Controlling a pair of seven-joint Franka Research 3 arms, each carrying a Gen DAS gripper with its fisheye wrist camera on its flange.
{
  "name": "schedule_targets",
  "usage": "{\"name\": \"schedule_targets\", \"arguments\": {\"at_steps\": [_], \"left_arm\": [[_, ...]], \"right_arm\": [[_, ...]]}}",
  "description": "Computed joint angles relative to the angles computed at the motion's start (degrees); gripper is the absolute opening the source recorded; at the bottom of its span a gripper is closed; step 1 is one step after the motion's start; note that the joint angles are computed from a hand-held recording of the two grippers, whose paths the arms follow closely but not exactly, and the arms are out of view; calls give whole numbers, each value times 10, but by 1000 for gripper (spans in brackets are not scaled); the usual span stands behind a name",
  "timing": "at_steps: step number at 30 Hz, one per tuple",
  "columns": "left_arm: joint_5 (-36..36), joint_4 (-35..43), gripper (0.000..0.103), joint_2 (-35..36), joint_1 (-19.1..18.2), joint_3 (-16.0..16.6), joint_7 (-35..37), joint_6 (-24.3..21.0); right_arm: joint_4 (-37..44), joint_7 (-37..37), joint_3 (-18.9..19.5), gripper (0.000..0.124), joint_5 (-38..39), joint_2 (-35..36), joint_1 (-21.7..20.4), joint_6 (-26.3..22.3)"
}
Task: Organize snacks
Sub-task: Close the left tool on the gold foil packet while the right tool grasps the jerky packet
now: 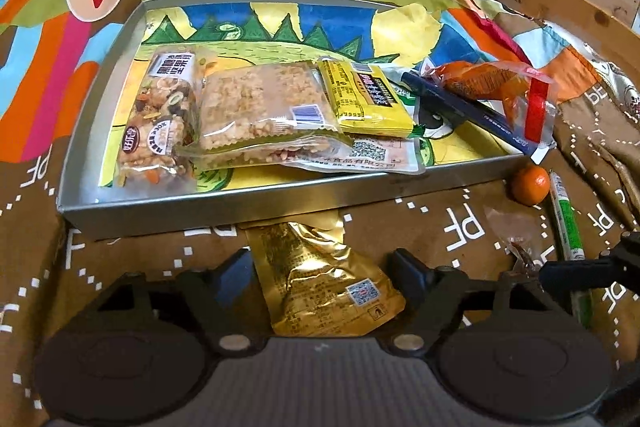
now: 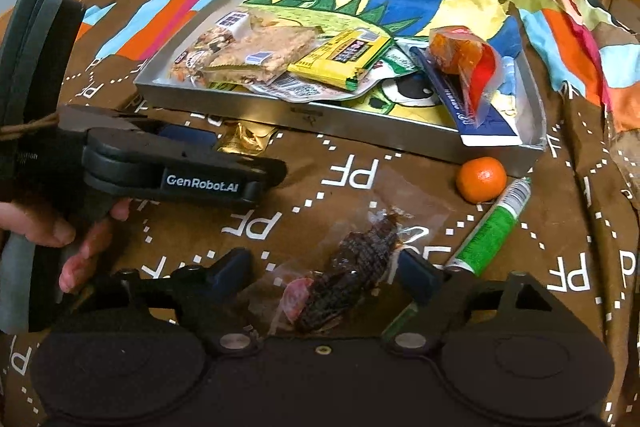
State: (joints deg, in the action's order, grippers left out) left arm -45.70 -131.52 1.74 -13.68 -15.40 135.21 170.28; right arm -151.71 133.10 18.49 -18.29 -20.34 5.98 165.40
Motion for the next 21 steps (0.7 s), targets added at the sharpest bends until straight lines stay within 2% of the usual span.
{"name": "schedule_targets", "arguments": {"at_steps": [11, 17, 21], "left_arm": [[47, -18, 70, -14, -4, 7, -39, 3], [56, -40, 66, -43, -14, 27, -52, -20], [96, -66, 66, -71, -25, 41, -74, -30]], "right_arm": [[-1, -1, 1, 70, -3, -7, 3, -5], [-3, -13, -3, 65, 11, -18, 19, -18], [-7, -30, -8, 63, 25, -26, 31, -19]]}}
